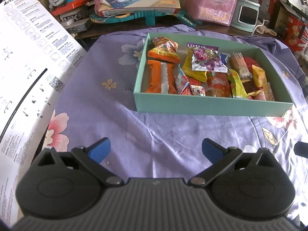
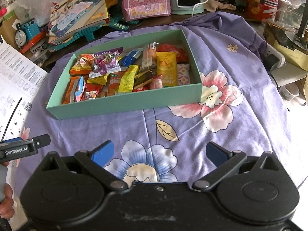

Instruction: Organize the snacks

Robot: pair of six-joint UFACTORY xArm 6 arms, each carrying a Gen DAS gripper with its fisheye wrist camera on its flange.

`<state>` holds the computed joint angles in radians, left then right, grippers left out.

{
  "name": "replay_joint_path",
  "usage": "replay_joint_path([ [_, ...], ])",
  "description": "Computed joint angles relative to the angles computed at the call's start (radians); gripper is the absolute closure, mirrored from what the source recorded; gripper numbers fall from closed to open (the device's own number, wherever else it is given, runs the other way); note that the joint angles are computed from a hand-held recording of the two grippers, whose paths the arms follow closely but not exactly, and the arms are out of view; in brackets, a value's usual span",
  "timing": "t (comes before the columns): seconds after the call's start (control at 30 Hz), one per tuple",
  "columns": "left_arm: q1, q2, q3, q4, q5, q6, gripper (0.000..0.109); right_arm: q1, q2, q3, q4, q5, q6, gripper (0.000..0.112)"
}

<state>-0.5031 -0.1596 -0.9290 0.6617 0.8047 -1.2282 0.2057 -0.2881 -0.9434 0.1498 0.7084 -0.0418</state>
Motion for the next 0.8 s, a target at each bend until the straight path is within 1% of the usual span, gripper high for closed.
replay_joint_path([
  [0.8, 0.009, 0.011, -0.006, -0.019, -0.004, 0.019, 0.006, 0.0, 0.043, -0.028, -0.011, 0.013, 0.0, 0.009],
])
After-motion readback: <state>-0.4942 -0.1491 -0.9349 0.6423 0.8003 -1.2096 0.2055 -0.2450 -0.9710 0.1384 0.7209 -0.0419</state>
